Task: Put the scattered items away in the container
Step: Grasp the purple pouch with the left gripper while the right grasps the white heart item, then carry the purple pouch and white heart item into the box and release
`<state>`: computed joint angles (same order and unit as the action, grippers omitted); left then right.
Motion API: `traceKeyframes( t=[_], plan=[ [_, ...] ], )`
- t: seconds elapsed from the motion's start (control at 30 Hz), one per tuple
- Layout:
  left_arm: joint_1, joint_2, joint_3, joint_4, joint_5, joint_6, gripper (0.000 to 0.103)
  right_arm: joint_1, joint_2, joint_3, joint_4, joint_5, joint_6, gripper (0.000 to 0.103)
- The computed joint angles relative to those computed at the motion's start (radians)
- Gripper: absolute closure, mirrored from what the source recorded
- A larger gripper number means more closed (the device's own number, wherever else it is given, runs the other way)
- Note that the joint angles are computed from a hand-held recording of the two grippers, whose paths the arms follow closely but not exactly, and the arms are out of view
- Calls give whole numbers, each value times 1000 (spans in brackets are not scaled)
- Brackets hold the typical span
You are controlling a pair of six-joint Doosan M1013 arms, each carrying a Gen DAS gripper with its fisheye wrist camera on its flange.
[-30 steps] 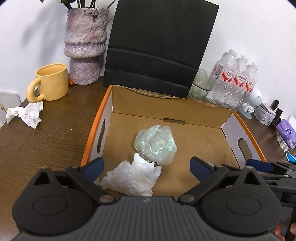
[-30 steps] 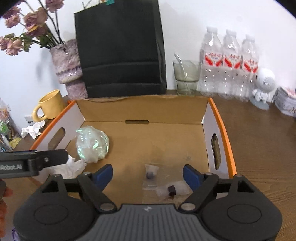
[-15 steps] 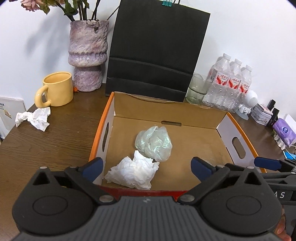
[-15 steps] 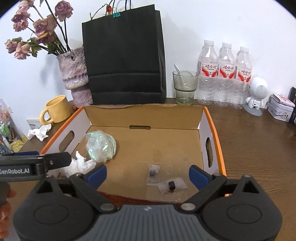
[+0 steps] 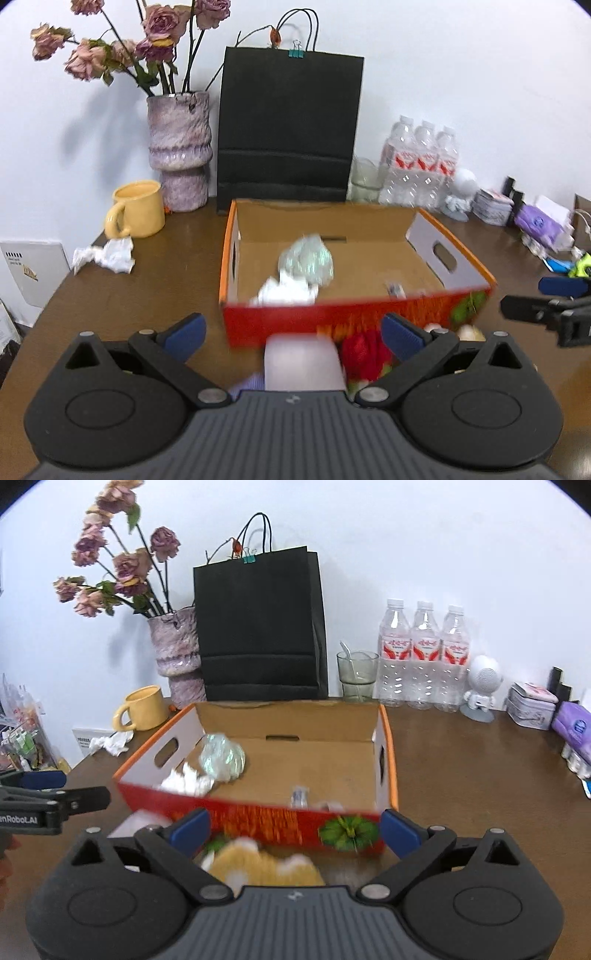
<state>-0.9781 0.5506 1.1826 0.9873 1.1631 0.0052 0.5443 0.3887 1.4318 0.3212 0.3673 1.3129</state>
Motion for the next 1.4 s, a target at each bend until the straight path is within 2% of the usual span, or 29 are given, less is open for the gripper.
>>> traceKeyframes(
  t=[0.27, 0.4, 0.53, 0.67, 0.73, 0.8, 0.87, 0.9, 0.93, 0.97, 1.0, 1.03, 1.17, 1.4],
  plan=[
    [-49, -34, 122, -17, -15, -103, 0, 27, -89, 200, -58, -101, 21, 5],
    [-54, -38, 152, -37, -28, -124, 0, 48, -93, 246, -158, -111, 141, 7],
    [-50, -33, 157, -54, -47, -114, 0, 65, -87, 259, -198, -107, 211, 13],
    [-48, -17, 140, -51, -35, -106, 0, 83, -73, 252, -363, -97, 377, 21],
    [-46, -5, 126, -51, -31, -101, 0, 89, -66, 245, -414, -86, 431, 32],
    [-47, 15, 99, -51, 1, -78, 2, 96, -62, 244, -505, -89, 515, 36],
    [-49, 33, 75, -47, 41, -50, 14, 98, -62, 244, -528, -95, 539, 47],
    [-50, 36, 72, -49, 47, -48, 30, 96, -63, 245, -515, -99, 528, 61],
    [-51, 34, 78, -45, 42, -57, 41, 95, -65, 246, -519, -101, 531, 77],
    [-53, 30, 86, -34, 37, -67, 48, 95, -67, 248, -530, -104, 539, 77],
    [-56, 27, 93, -26, 34, -73, 64, 94, -68, 251, -528, -106, 534, 77],
    [-59, 21, 102, -16, 27, -84, 71, 93, -71, 254, -529, -108, 534, 77],
    [-73, 2, 132, 16, 18, -128, 76, 85, -80, 272, -424, -137, 445, 77],
    [-98, -20, 163, 65, 17, -177, 77, 82, -90, 286, -394, -167, 428, 77]
  ],
)
